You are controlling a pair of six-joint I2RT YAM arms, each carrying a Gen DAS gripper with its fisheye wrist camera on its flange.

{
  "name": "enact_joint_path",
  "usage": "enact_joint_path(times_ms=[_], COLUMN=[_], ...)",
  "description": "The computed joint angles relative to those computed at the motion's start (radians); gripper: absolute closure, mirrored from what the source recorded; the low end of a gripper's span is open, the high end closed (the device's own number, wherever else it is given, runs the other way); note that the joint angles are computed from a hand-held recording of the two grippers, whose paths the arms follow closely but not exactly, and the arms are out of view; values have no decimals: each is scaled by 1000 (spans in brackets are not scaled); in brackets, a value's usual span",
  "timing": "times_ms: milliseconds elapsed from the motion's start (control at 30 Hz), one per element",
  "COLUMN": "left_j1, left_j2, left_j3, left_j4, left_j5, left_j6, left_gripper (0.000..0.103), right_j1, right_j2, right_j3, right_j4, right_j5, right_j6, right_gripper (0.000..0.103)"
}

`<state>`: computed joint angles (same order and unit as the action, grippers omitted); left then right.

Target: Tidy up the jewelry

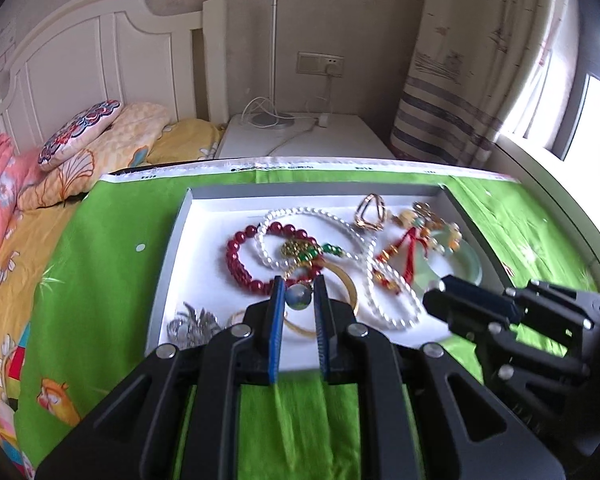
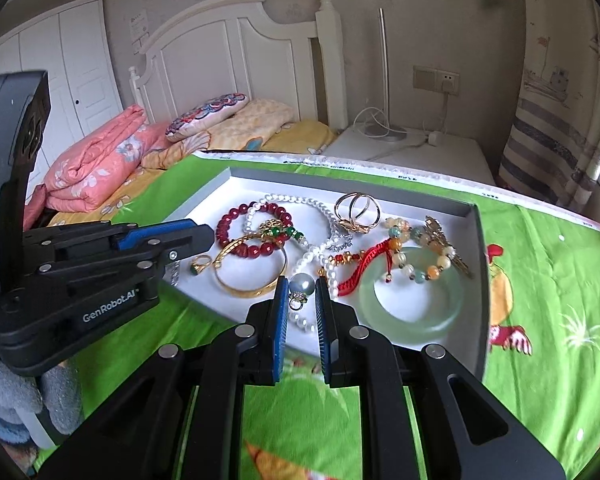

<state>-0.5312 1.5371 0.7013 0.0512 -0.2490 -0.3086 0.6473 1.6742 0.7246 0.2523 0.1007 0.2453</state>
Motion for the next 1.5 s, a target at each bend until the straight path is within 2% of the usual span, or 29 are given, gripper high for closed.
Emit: enact_joint_path(times_ms=[100,167,233,300,333,400,433,500,600,700,867,1067,1500], left_j1=[10,9,3,-6,-9,-18,-28,-48,-74,-109,-139,-135,-163], left_j2=[40,60,68,49,35,1,-24,-76,-140,-205,-240,-243,-233], left_j3=[26,36,36,13,-2,-30,-53,-98,-141,-197,-263,-300,-302], left_j4=[14,27,43,70,80,85,94,102,75,75,100,149,156], left_j5=[20,27,11,-13,-23,-69,-103,-157,-216,-266,-313,-292,-287], left_j6=[1,-3,-14,-28,-31,-42,-52,-67,-83,-103,-116,-100,-89], left_gripper=[88,77,43,33,30,16,13,2,2,2,2,2,2], right_j1=[-1,1,-3,-10,-13,-20,-24,-26,6,57,129,104,113], right_j2=[46,63,70,55,41,-5,-33,-86,-165,-215,-208,-172,-141], right_j3=[41,47,48,34,20,-23,-49,-89,-151,-189,-232,-212,-182], right_j4=[-10,4,5,2,5,21,28,32,29,7,22,-4,-36], right_j5=[-3,3,7,12,14,32,38,51,137,237,354,333,349], right_j6=[-2,-2,2,8,12,34,51,73,111,158,203,234,247], right_gripper=[90,88,88,86,83,65,61,46,27,16,16,16,16])
